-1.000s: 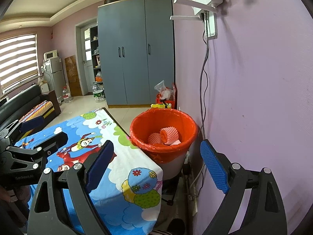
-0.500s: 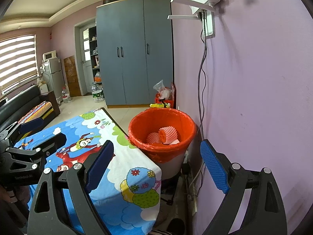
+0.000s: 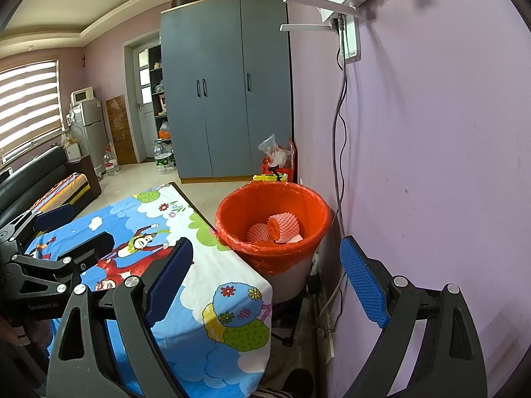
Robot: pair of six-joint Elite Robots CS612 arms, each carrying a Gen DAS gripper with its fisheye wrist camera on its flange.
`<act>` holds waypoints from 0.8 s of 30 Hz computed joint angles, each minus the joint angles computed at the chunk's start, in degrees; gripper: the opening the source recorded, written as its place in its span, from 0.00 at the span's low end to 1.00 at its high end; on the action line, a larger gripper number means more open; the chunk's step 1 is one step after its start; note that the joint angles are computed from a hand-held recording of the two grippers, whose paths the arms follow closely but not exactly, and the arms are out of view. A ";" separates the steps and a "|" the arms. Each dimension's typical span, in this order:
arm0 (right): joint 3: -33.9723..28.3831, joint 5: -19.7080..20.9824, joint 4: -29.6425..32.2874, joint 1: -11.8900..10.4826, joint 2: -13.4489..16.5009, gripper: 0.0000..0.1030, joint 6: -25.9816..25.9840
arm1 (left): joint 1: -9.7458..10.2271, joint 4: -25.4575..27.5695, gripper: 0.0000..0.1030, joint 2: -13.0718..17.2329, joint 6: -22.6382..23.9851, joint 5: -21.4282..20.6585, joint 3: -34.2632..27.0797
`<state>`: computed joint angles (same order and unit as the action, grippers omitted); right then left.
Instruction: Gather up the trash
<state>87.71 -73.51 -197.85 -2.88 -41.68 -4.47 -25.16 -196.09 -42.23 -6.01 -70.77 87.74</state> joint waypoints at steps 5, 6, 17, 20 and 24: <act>0.08 0.17 -0.14 -0.02 0.02 0.82 -0.07 | 0.16 -2.39 0.95 0.04 -1.28 -0.85 0.30; 0.09 0.28 -0.16 -0.03 0.03 0.82 -0.09 | 0.21 -2.99 0.95 0.01 -1.64 -1.05 0.46; 0.11 0.49 -0.32 -0.04 -0.02 0.82 -0.21 | 0.23 -5.05 0.95 -0.11 -2.76 -0.96 0.97; -0.01 0.53 -0.14 -0.10 0.03 0.82 -0.28 | 0.24 -5.12 0.95 -0.07 -2.80 -1.12 0.93; -0.01 0.48 -0.16 -0.09 0.04 0.82 -0.34 | 0.28 -5.07 0.95 -0.02 -2.82 -1.17 0.95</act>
<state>87.69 -73.03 -198.01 -2.97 -41.65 -4.81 -24.88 -201.15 -42.25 -8.83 -71.94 88.69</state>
